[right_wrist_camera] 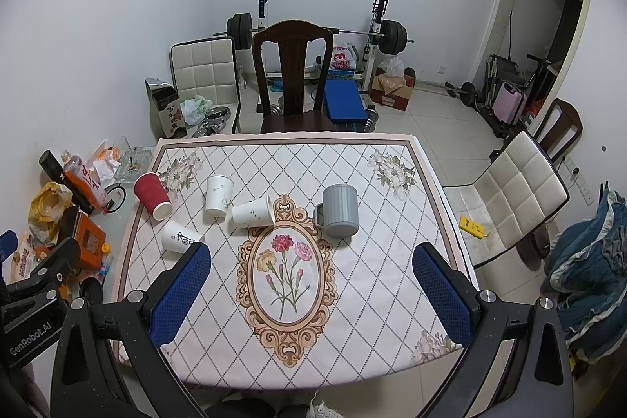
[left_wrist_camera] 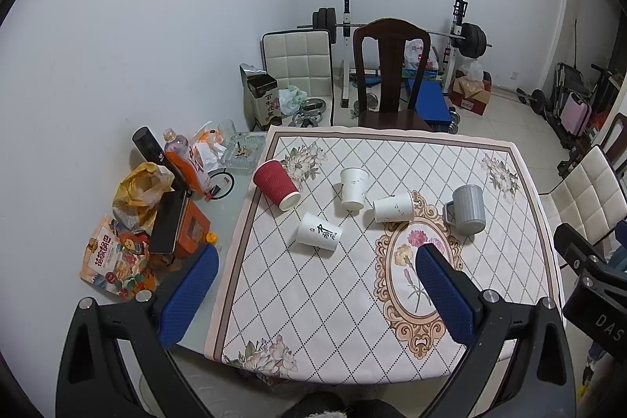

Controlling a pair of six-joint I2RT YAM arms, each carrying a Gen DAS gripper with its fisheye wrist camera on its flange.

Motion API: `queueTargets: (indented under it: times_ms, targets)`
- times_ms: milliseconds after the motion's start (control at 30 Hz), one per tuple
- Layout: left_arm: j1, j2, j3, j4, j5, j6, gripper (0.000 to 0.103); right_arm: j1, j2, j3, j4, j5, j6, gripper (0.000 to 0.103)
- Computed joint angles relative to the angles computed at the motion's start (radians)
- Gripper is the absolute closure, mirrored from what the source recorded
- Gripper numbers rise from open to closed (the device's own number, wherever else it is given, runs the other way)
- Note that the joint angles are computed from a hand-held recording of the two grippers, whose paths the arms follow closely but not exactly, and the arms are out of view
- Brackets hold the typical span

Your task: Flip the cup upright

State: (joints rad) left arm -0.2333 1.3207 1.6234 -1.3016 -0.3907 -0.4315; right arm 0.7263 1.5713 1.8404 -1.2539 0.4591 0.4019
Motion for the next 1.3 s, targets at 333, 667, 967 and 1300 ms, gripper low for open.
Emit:
queueTargets:
  times_ms: [333,667,967,1300]
  targets:
    - [-0.007,0.005,0.009,-0.007,0.000,-0.005,0.000,-0.002,0.021,0.047,-0.029,-0.001,-0.003,0.000]
    - [-0.039,-0.040,-0.059,0.012,-0.018,-0.028,0.000,0.001,-0.007,0.020,-0.025,0.002,-0.002,0.000]
    - [-0.035,-0.037,-0.054,0.010,-0.014,-0.026,0.000,0.004,-0.006,0.024,-0.032,0.005,0.003,0.000]
    - [-0.031,-0.032,-0.046,0.008,-0.012,-0.025,0.000,0.006,-0.008,0.023,-0.030,0.007,0.003,0.000]
